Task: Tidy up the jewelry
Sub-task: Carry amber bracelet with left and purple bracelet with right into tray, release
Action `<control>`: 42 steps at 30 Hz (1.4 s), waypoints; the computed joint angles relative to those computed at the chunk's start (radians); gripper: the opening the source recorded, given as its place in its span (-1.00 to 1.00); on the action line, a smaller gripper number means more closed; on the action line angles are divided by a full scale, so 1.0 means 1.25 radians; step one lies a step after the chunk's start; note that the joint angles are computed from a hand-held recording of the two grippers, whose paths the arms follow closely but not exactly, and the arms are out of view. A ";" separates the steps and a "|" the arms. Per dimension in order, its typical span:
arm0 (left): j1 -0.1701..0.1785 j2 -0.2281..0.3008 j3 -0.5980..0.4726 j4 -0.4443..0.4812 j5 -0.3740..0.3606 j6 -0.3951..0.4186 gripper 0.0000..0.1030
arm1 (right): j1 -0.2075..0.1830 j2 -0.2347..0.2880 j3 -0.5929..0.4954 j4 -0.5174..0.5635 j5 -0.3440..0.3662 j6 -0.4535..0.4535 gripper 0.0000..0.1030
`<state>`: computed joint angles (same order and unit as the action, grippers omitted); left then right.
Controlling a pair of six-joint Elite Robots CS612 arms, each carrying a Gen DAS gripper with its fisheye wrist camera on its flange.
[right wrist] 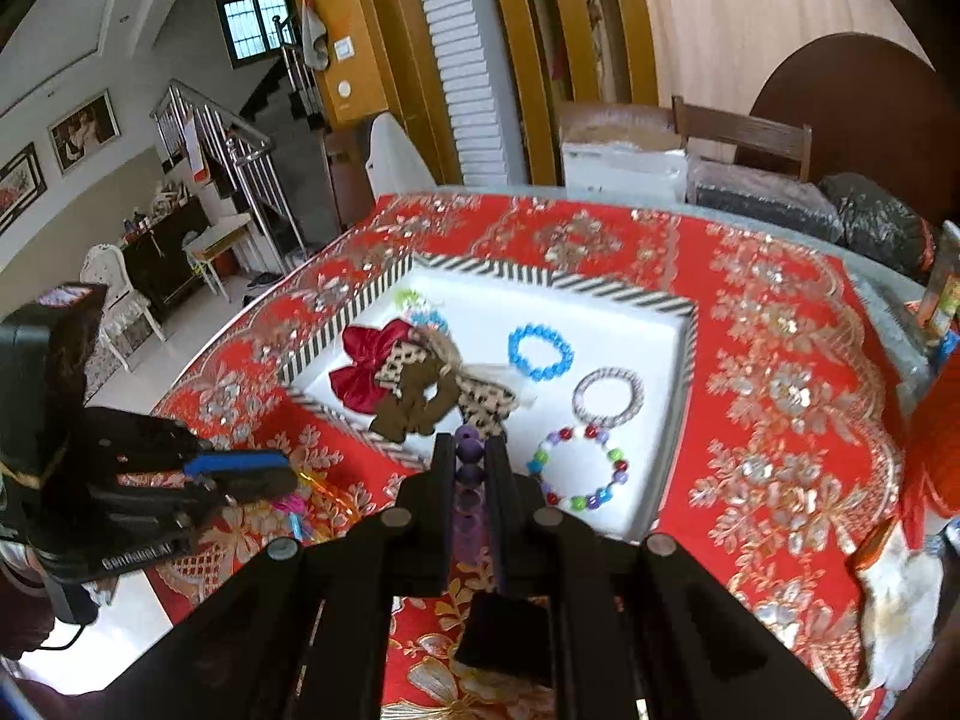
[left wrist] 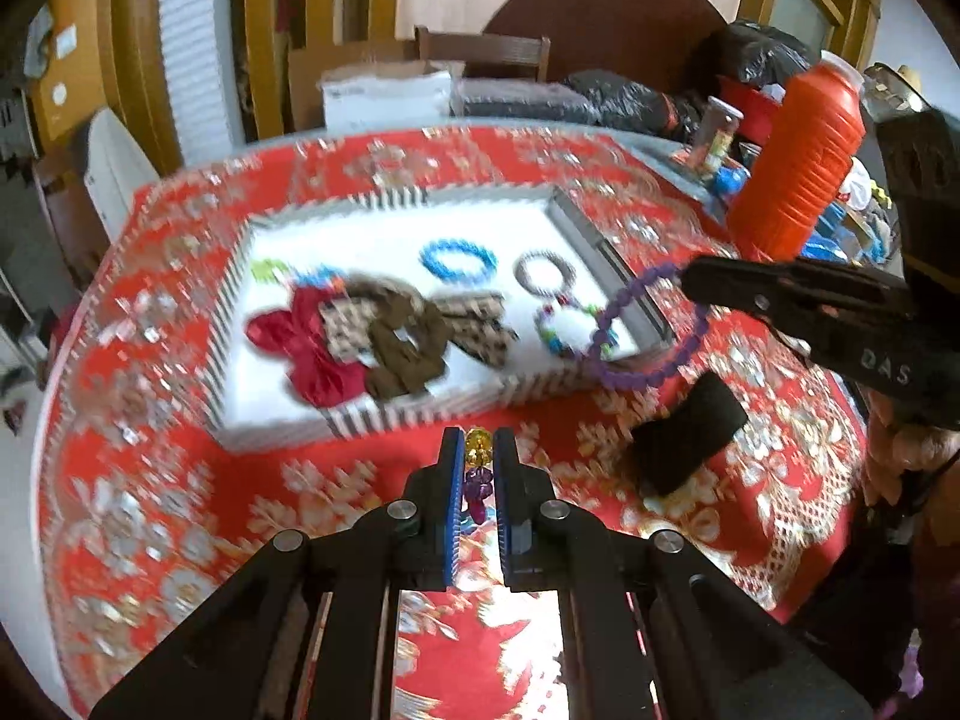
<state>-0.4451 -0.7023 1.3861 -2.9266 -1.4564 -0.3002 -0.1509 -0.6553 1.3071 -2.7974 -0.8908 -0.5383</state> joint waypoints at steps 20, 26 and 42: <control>0.007 0.046 -0.134 0.053 0.146 0.057 -0.96 | -0.007 0.028 -0.067 -0.007 -0.025 0.053 -0.82; 0.016 0.069 -0.188 0.080 0.156 0.065 -0.96 | -0.001 0.051 -0.119 0.017 -0.041 0.064 -0.82; 0.050 0.176 -0.393 0.174 0.085 0.013 -0.96 | 0.030 0.140 -0.298 0.119 -0.110 0.091 -0.82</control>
<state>-0.3830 -0.4823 0.8948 -2.7087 -1.3503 -0.2843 -0.1137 -0.4803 0.9340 -2.6486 -1.0278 -0.4239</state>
